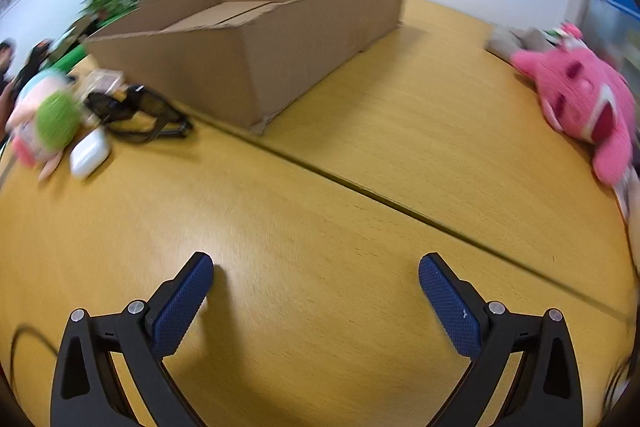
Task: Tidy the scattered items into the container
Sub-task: 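Move both grippers toward the teal-and-pink pig plush, then close the left gripper on the pig plush while the right gripper also clamps it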
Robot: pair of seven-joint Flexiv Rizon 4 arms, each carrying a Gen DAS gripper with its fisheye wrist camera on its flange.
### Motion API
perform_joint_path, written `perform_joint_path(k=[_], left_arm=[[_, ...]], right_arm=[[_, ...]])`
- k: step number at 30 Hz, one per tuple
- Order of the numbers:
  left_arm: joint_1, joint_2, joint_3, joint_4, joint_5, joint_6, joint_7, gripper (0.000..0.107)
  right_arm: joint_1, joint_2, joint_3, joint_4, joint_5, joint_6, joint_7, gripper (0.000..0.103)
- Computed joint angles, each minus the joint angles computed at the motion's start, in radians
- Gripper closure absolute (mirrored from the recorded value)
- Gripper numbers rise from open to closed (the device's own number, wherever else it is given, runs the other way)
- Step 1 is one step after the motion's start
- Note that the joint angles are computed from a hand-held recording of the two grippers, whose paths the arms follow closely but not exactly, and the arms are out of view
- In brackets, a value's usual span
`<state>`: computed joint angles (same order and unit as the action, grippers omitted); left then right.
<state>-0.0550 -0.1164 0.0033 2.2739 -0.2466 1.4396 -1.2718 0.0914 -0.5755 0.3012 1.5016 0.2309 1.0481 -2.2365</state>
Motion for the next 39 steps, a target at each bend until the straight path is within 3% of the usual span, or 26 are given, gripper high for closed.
perform_joint_path(k=[1, 4, 6, 9, 13, 20, 22, 23, 27, 31, 34, 39], left_arm=[[-0.014, 0.002, 0.021, -0.006, 0.045, -0.006, -0.056, 0.004], [-0.086, 0.018, 0.122, -0.060, 0.336, -0.074, -0.427, 0.004], [-0.119, 0.043, 0.149, -0.092, 0.524, -0.146, -0.684, 0.004], [-0.124, 0.070, 0.115, -0.108, 0.638, -0.209, -0.853, 0.004], [-0.101, 0.070, 0.050, -0.121, 0.646, -0.225, -0.866, 0.004], [-0.088, 0.101, 0.020, -0.127, 0.712, -0.275, -0.981, 0.004], [-0.085, 0.140, 0.016, -0.099, 0.733, -0.235, -1.039, 0.005], [-0.082, 0.165, 0.015, -0.071, 0.719, -0.171, -1.040, 0.005], [-0.045, 0.251, -0.047, -0.057, 0.776, -0.093, -1.159, 0.005], [-0.054, 0.226, -0.078, -0.067, 0.669, 0.040, -1.075, 0.005], [-0.059, 0.162, -0.097, -0.124, 0.620, 0.059, -1.020, 0.005], [-0.112, 0.036, -0.096, -0.164, 0.456, 0.066, -0.899, 0.005]], right_arm=[[0.028, 0.009, -0.028, 0.020, -0.012, 0.028, 0.055, 0.000], [0.131, 0.045, -0.129, 0.112, -0.089, 0.134, 0.291, 0.000], [0.212, 0.080, -0.209, 0.196, -0.165, 0.202, 0.478, 0.000], [0.246, 0.103, -0.228, 0.249, -0.232, 0.236, 0.583, 0.000], [0.185, 0.091, -0.151, 0.236, -0.263, 0.231, 0.571, 0.000], [0.192, 0.113, -0.155, 0.295, -0.354, 0.263, 0.699, 0.000], [0.172, 0.123, -0.118, 0.305, -0.345, 0.265, 0.693, 0.000], [0.168, 0.135, -0.103, 0.321, -0.339, 0.288, 0.690, 0.000], [0.058, 0.162, 0.099, 0.312, -0.205, 0.341, 0.510, 0.000], [0.061, 0.170, 0.183, 0.296, -0.147, 0.396, 0.377, 0.000], [0.039, 0.137, 0.284, 0.235, -0.087, 0.340, 0.277, 0.000], [0.197, 0.108, 0.203, 0.216, -0.103, 0.314, 0.312, 0.000]])
